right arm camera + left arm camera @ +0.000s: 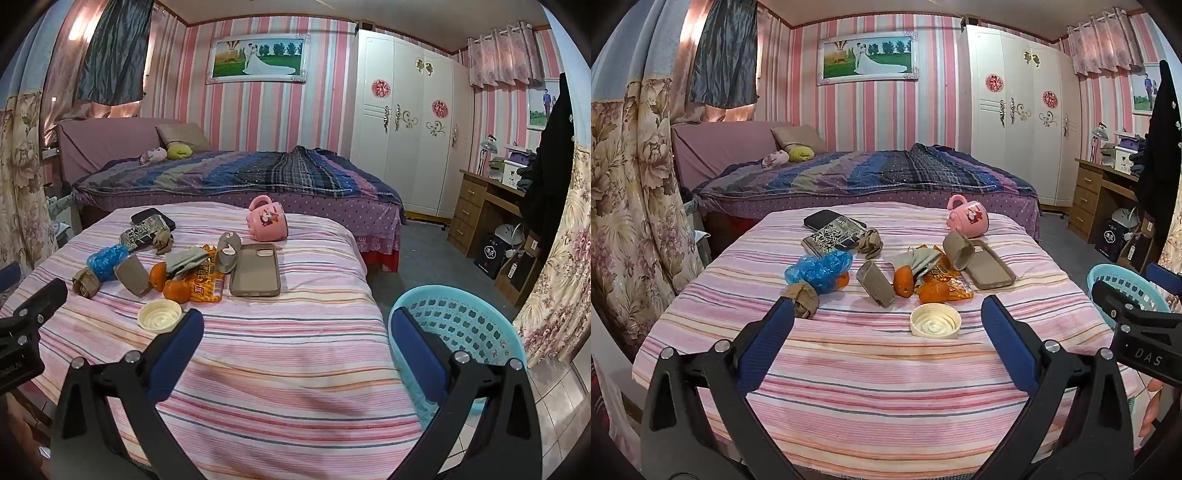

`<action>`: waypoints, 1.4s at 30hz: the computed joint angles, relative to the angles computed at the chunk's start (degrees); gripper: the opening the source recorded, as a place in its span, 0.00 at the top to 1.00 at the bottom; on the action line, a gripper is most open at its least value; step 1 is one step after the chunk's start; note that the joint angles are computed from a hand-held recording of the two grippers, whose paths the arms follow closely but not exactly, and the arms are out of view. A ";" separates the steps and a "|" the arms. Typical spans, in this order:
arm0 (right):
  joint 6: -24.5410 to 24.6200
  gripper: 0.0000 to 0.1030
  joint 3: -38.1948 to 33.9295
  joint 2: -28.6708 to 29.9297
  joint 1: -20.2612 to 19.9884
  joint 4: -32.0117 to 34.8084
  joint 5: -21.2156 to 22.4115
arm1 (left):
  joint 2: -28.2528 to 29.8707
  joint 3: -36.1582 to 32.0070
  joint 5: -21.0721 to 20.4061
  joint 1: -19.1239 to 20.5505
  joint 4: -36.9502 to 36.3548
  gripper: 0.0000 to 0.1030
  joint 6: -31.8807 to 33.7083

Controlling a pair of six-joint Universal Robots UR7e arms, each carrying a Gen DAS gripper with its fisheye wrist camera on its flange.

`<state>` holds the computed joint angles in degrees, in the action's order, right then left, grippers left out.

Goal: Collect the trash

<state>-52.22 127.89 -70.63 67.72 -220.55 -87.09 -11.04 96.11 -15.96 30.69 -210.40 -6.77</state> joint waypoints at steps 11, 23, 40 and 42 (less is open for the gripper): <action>0.09 0.04 -0.20 -0.12 -0.12 0.50 0.09 | 0.13 -0.16 0.08 0.02 -0.41 0.05 0.36; 0.10 0.04 -0.22 0.01 -0.07 0.32 0.04 | -0.35 0.75 -0.26 0.26 -0.86 0.05 0.52; -0.02 0.04 -0.56 0.32 -0.41 0.49 0.36 | -0.12 0.31 -0.02 0.23 -0.21 0.05 0.00; -0.05 0.04 -0.53 0.24 -0.37 0.61 0.32 | -0.15 0.36 -0.03 0.24 -0.07 0.05 -0.19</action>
<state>-52.27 127.36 -70.39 67.35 -219.94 -86.78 -11.19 96.47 -15.99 30.93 -210.47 -6.96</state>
